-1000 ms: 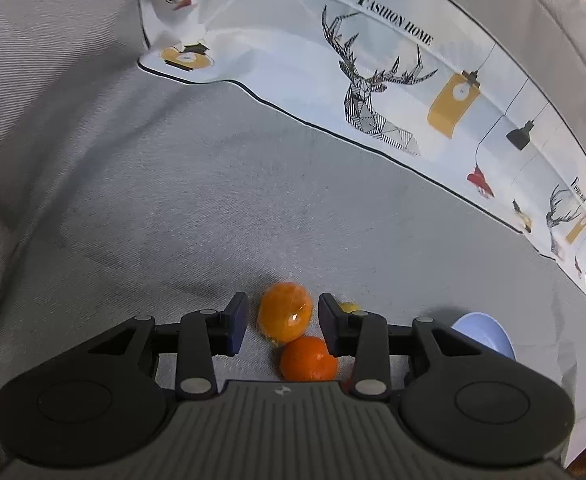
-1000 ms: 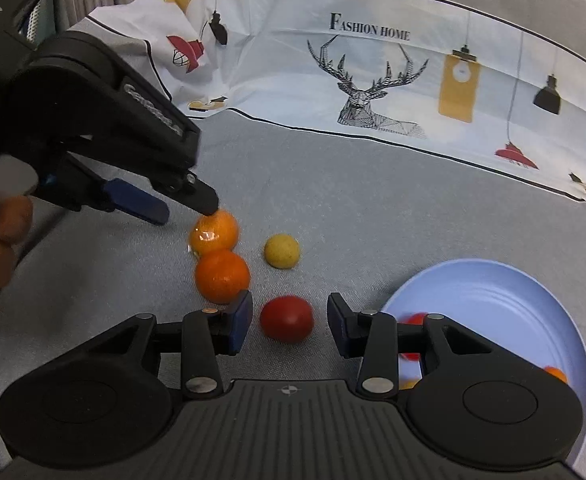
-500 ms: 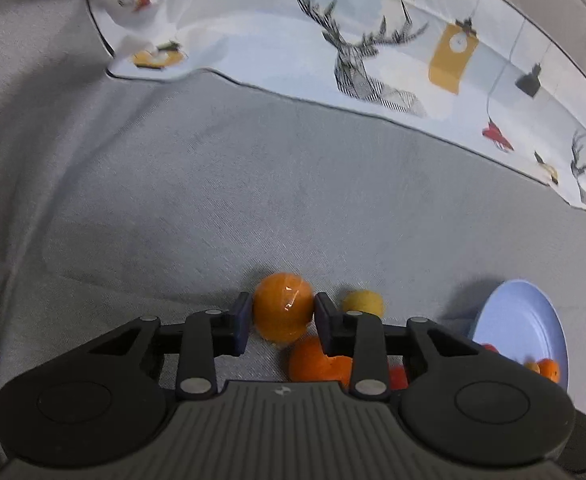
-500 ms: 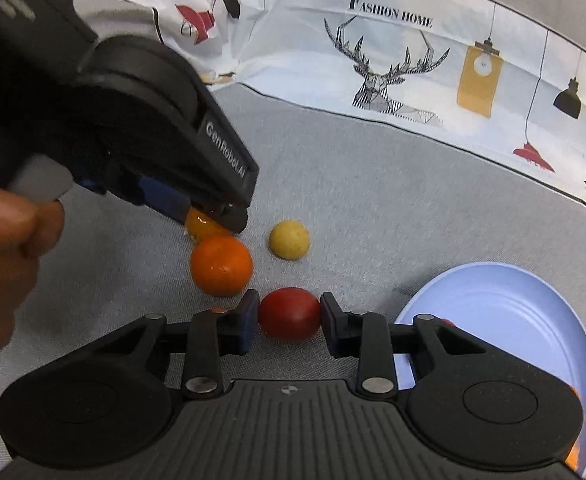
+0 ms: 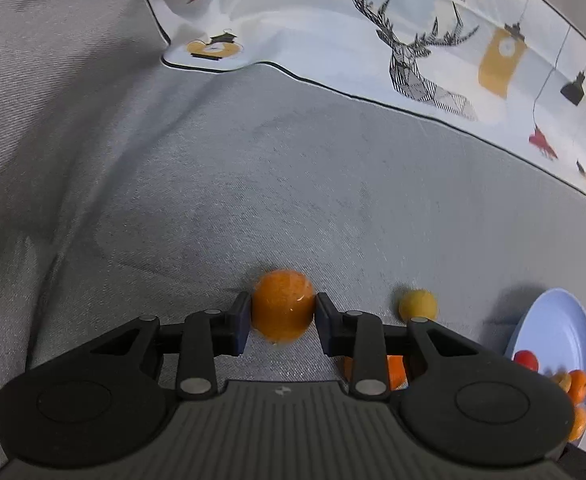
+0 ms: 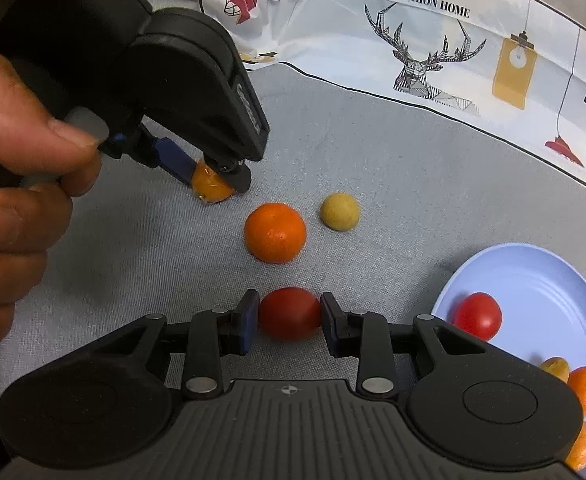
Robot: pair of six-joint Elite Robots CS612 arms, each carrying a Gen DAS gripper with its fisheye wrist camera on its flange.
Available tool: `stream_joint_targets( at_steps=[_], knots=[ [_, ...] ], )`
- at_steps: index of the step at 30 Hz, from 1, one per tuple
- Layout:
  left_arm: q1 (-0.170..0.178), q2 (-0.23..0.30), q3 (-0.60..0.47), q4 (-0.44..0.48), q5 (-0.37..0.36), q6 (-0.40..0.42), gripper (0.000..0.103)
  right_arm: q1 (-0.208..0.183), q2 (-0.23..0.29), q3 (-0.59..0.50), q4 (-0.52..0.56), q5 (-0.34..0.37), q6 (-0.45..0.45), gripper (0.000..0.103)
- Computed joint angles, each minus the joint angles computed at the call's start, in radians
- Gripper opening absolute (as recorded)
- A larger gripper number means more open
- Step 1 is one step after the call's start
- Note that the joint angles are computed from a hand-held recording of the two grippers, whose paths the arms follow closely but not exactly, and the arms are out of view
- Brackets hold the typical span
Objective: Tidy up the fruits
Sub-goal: 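Grasp the wrapped mandarin with the left tool while the right tool grasps a red cherry tomato, then carry both fruits over the blue plate and open both tools to drop them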
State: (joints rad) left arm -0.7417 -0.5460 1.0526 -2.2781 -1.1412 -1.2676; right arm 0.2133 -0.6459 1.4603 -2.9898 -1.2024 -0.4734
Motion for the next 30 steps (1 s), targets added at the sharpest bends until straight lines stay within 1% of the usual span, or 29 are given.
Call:
stream_joint_targets(
  at_steps=[5,11,16,30],
  knots=[
    [-0.001,0.002,-0.002,0.002,0.005,-0.010,0.037,-0.004,-0.001,-0.003,0.014,0.011,0.002,0.035],
    [-0.003,0.002,-0.003,-0.008,0.014,0.003,0.037,-0.006,-0.002,-0.006,0.014,0.014,0.002,0.034],
    [-0.007,-0.006,0.006,-0.020,0.032,0.007,0.037,-0.011,-0.011,-0.003,-0.014,0.021,0.021,0.034],
    [-0.023,-0.027,0.018,-0.049,0.070,0.022,0.037,-0.029,-0.054,0.038,-0.098,0.019,0.027,0.034]
  ],
)
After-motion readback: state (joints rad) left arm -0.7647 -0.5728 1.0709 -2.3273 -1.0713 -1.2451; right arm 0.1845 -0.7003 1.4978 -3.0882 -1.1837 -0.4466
